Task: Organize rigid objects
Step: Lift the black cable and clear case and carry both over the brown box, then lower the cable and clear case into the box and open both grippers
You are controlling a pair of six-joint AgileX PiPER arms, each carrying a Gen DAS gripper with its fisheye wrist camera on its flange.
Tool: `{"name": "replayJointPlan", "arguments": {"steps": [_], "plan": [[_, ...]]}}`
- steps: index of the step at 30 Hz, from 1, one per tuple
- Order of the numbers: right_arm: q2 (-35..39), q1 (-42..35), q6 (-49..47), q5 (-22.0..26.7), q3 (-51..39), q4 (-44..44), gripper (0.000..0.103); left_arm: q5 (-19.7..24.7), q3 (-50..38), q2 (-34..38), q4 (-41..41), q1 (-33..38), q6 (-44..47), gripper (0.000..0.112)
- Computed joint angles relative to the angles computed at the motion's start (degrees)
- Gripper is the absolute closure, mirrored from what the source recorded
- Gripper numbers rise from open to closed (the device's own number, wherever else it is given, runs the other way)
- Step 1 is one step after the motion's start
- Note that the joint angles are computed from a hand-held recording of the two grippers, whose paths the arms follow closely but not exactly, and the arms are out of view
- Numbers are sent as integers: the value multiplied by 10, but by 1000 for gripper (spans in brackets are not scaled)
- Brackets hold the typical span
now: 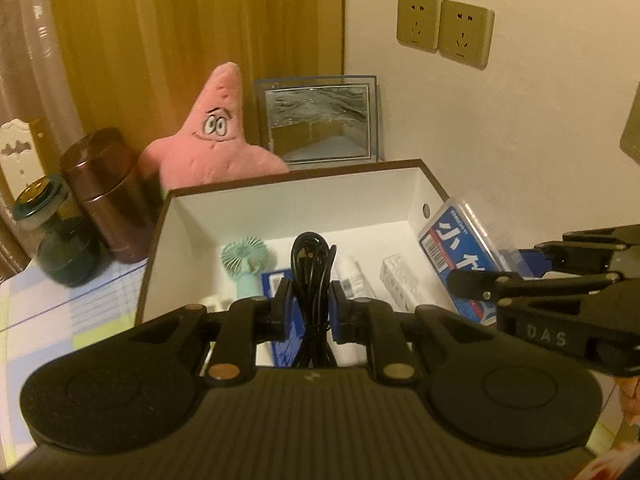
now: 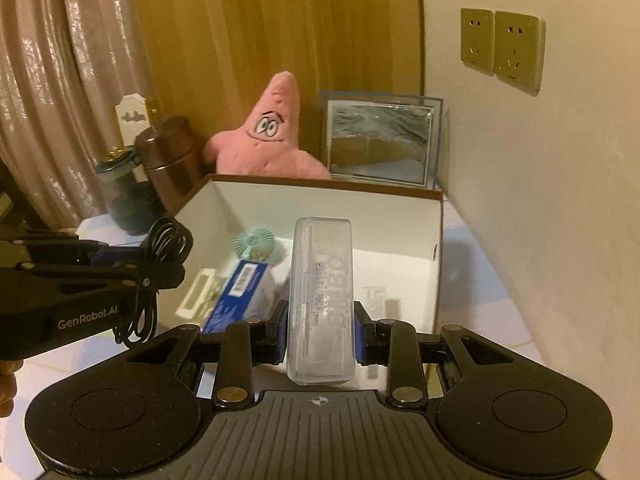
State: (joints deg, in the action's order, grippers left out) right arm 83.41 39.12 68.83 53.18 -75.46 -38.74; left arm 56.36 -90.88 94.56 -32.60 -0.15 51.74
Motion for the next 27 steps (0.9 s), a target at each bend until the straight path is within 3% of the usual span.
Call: {"name": "replayJointPlan", "arguments": {"steps": [15, 27], "plan": [[73, -159, -143, -78, -27, 84, 72, 2, -185, 169, 107, -107, -116, 96], [142, -215, -219, -96, -75, 132, 72, 47, -342, 291, 151, -136, -165, 96]]}}
